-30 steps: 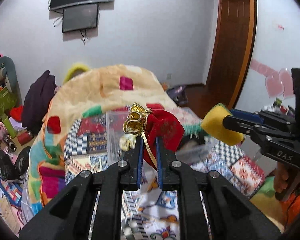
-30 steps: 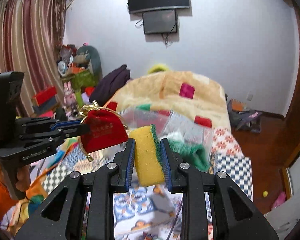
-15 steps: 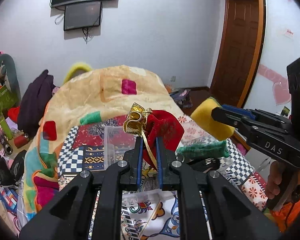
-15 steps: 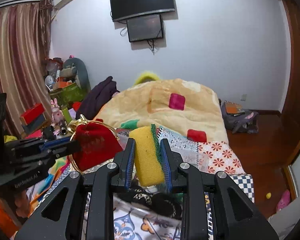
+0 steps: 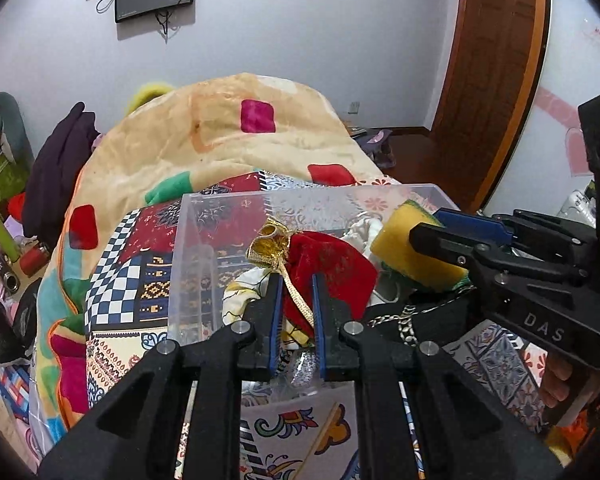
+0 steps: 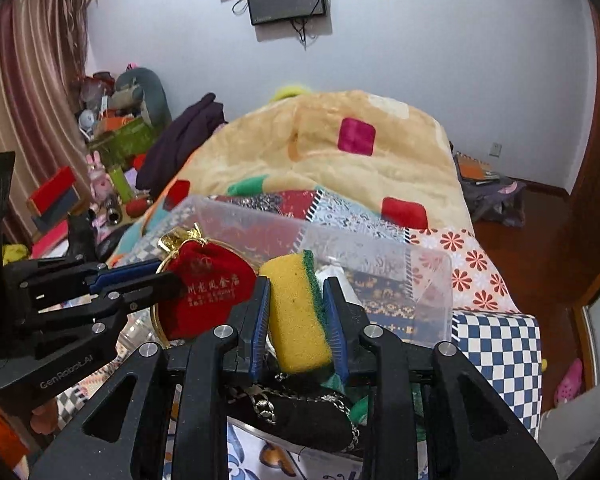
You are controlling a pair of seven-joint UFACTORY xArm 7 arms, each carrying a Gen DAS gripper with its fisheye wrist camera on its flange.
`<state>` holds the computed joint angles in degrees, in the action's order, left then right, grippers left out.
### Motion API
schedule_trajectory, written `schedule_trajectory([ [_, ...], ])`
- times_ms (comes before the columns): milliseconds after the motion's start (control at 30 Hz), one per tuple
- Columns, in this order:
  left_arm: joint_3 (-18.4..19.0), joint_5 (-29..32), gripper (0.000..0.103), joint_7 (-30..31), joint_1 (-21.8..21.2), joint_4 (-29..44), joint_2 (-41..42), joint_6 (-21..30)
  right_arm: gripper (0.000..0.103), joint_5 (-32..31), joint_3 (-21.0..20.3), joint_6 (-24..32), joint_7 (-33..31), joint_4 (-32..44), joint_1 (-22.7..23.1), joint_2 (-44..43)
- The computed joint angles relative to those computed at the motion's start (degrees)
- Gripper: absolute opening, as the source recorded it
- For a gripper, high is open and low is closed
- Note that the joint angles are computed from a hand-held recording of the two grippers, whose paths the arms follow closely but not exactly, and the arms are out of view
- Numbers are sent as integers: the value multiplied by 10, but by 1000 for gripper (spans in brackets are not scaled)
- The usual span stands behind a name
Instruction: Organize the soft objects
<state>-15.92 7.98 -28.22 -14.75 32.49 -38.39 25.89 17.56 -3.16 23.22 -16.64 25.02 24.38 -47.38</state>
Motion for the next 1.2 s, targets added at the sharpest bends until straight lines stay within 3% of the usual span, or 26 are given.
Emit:
schedule_trajectory([
  [133,-1,-1,25,-6,-1,-7,-12,4,30,-3,-2,13,-3,4,0,-3],
  [267,-12,3,37,-22,6,-14,-40,10,47,1,-5,19,-4,3,-3,-21],
  [567,-54,28,55,-73,13,-30,-170,54,55,-1,-2,44,7,-10,-16,-112],
  [900,-79,13,61,-89,-14,-25,-313,127,58,-14,9,98,36,-32,-25,-267],
  [1033,-90,-2,66,-93,-29,-20,-348,154,69,-18,23,115,51,-42,-25,-331],
  [1200,-114,-9,69,-101,-31,-14,-380,179,71,-26,40,131,70,-54,-23,-385],
])
